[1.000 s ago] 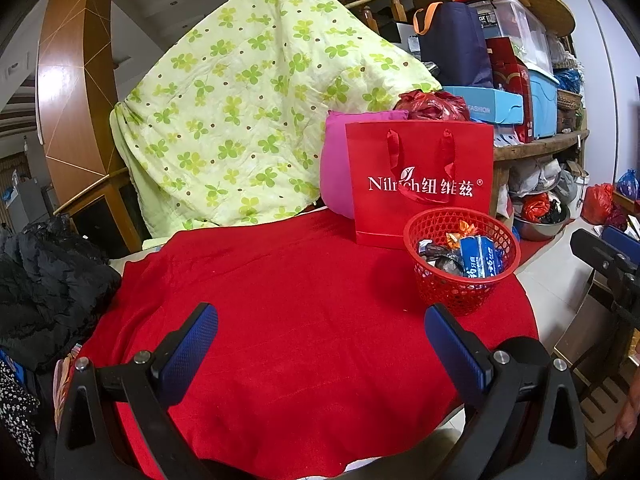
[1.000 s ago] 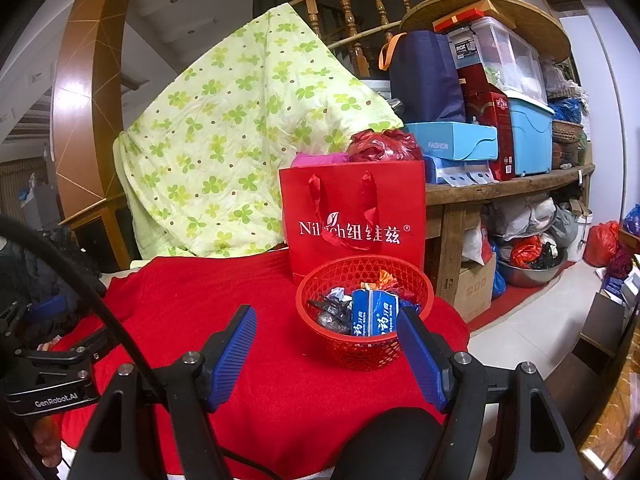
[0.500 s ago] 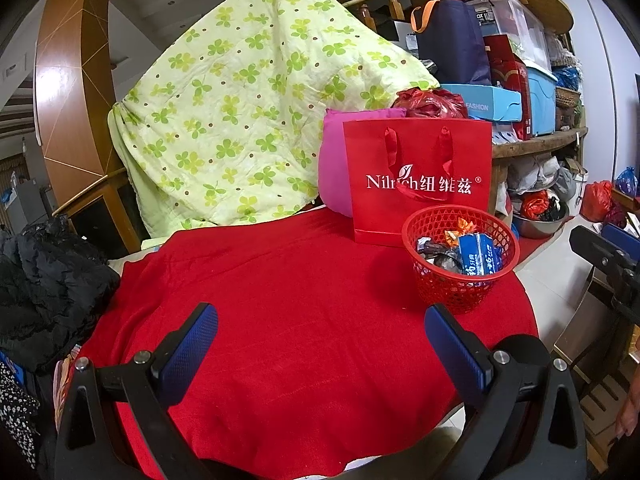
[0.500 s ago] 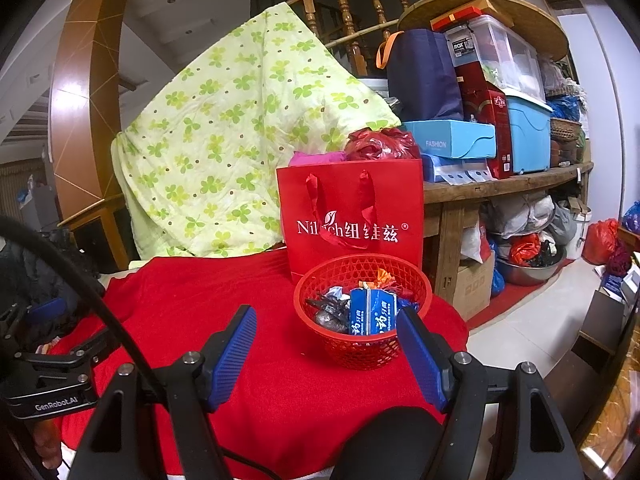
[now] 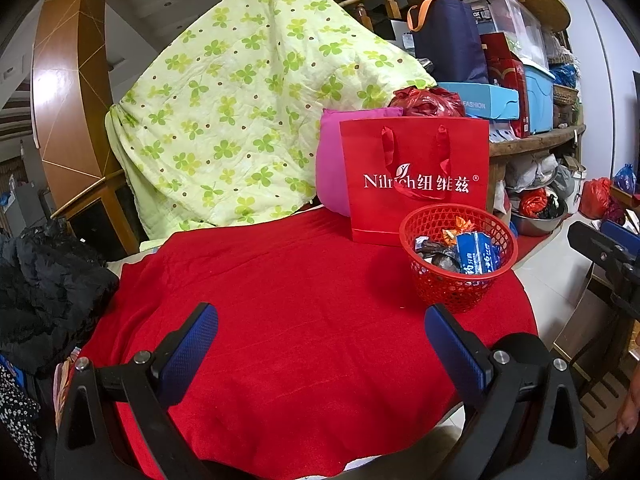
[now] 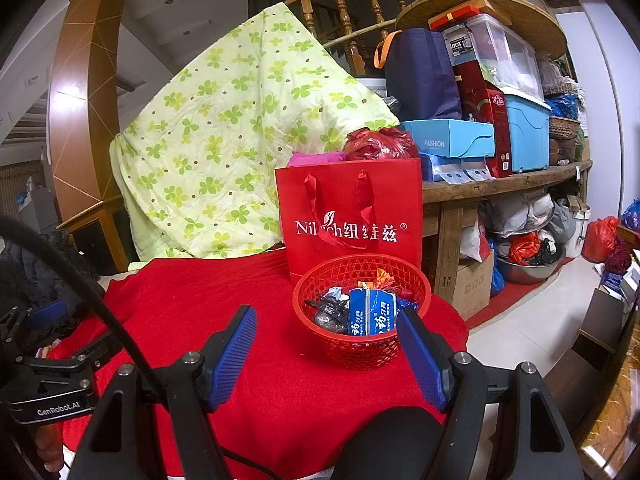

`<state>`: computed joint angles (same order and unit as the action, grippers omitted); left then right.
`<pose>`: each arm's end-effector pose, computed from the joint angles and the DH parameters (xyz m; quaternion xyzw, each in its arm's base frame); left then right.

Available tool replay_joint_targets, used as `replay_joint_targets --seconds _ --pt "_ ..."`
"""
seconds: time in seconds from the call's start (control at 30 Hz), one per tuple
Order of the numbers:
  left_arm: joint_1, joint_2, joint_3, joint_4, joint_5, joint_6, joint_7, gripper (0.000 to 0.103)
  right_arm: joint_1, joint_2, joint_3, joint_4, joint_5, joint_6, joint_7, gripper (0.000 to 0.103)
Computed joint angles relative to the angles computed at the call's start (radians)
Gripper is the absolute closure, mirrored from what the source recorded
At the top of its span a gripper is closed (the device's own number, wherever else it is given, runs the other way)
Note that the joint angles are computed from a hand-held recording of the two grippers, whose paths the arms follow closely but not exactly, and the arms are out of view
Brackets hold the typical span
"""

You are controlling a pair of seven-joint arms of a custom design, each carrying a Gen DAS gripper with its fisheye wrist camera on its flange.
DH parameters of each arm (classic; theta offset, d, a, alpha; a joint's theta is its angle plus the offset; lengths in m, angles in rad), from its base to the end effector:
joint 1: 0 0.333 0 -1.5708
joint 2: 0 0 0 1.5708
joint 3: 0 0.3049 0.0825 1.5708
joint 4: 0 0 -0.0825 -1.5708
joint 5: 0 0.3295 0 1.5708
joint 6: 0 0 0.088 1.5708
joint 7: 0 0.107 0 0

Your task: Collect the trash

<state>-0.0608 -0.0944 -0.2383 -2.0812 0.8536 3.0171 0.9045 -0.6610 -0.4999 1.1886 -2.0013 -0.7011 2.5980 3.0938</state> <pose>0.4748 -0.2100 0.5811 -0.4605 0.7251 -0.3472 0.3763 0.3725 0.3597 0.5998 -0.4735 0.6791 -0.3910 0.4022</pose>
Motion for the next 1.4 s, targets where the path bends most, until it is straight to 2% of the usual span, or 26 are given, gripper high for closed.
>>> replay_joint_targets --seconds 0.27,0.6,1.4 --pt "0.001 -0.002 -0.002 0.001 -0.012 -0.002 0.017 0.001 0.013 -0.003 -0.012 -0.011 0.001 -0.011 0.014 0.027" --pt "-0.004 -0.002 0.004 -0.003 -0.036 0.002 0.044 0.001 0.007 0.013 0.009 0.008 -0.008 -0.038 0.023 0.027" --pt "0.003 0.004 0.006 -0.005 -0.015 0.006 0.022 0.001 0.014 0.031 0.013 0.013 -0.030 -0.048 0.036 0.027"
